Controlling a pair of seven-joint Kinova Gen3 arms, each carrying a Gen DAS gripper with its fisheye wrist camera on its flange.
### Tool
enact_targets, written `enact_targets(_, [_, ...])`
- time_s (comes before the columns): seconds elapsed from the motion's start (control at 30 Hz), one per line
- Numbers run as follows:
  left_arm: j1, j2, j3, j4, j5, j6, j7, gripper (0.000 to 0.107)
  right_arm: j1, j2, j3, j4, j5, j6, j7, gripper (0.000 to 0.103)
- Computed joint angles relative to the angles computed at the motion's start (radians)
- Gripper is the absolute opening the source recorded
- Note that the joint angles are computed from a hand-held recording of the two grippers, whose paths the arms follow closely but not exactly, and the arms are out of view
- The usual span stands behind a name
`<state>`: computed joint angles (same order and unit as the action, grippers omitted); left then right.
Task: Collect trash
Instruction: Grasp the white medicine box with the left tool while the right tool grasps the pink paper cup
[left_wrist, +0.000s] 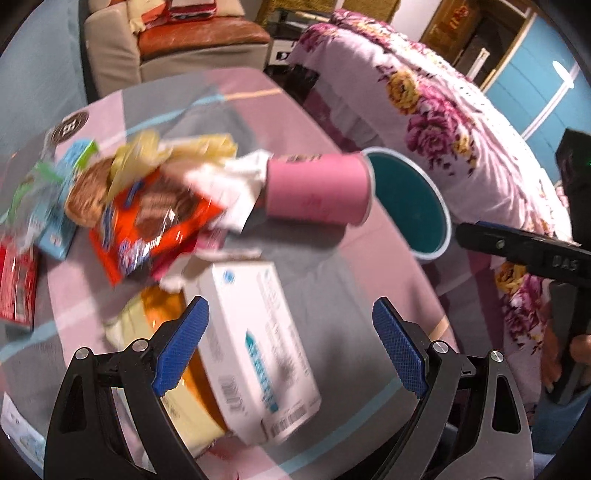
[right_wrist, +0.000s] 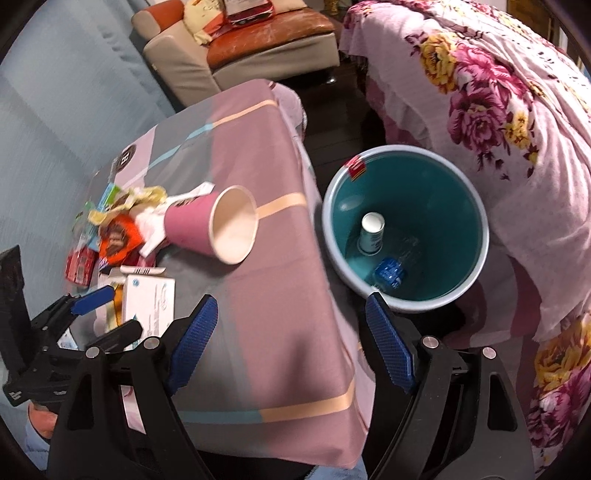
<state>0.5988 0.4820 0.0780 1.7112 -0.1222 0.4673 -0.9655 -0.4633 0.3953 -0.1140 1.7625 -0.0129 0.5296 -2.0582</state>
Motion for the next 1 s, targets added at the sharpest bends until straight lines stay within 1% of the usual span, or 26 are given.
enact_targets(0.17, [0.041,0.011,-0.022,0.011,-0.019,0.020,0.049,0.091,-0.019,-0.003,-0.013,0.016,-0.003,0.001,-0.003,0.079])
enact_targets(0.23, [0.069,0.021,-0.041,0.002,-0.043,0.038,0.081,0.091,-0.023,-0.009,-0.017,0.026,-0.005,-0.008,-0.003,0.079])
enact_targets(0.4, [0.099,0.056,-0.059,-0.030,-0.085,0.082,0.141,0.091,-0.028,-0.022,-0.017,0.042,-0.003,-0.018,-0.004,0.079])
enact_targets(0.53, [0.127,0.100,-0.066,-0.094,-0.121,0.173,0.179,0.091,-0.013,-0.024,-0.022,0.055,-0.014,-0.028,0.005,0.079])
enact_targets(0.63, [0.146,0.124,-0.064,-0.138,-0.150,0.214,0.203,0.091,0.001,-0.021,-0.027,0.067,-0.030,-0.041,0.014,0.079])
enact_targets(0.7, [0.170,0.152,-0.074,-0.178,-0.179,0.261,0.223,0.091,0.017,-0.018,-0.037,0.073,-0.048,-0.048,0.028,0.079])
enact_targets(0.77, [0.185,0.171,-0.079,-0.200,-0.204,0.284,0.240,0.090,0.021,-0.014,-0.040,0.069,-0.058,-0.045,0.040,0.079])
enact_targets(0.8, [0.194,0.176,-0.084,-0.203,-0.220,0.286,0.249,0.088,0.016,-0.011,-0.037,0.062,-0.052,-0.040,0.043,0.079])
enact_targets(0.83, [0.203,0.176,-0.089,-0.202,-0.234,0.283,0.262,0.083,0.007,-0.007,-0.030,0.051,-0.040,-0.032,0.046,0.079])
enact_targets(0.87, [0.210,0.173,-0.097,-0.195,-0.246,0.274,0.273,0.074,-0.008,0.000,-0.023,0.035,-0.020,-0.020,0.050,0.079])
enact_targets(0.9, [0.199,0.160,-0.090,-0.178,-0.247,0.250,0.278,0.066,-0.027,0.011,-0.011,0.007,0.011,0.001,0.057,0.079])
enact_targets(0.93, [0.172,0.144,-0.072,-0.154,-0.239,0.218,0.279,0.060,-0.048,0.025,0.002,-0.025,0.043,0.029,0.059,0.079])
enact_targets(0.97, [0.163,0.135,-0.072,-0.141,-0.225,0.202,0.275,0.053,-0.060,0.038,0.006,-0.056,0.064,0.056,0.066,0.079])
enact_targets(1.0, [0.158,0.128,-0.078,-0.128,-0.224,0.194,0.282,0.024,-0.064,0.047,0.006,-0.077,0.076,0.072,0.076,0.079])
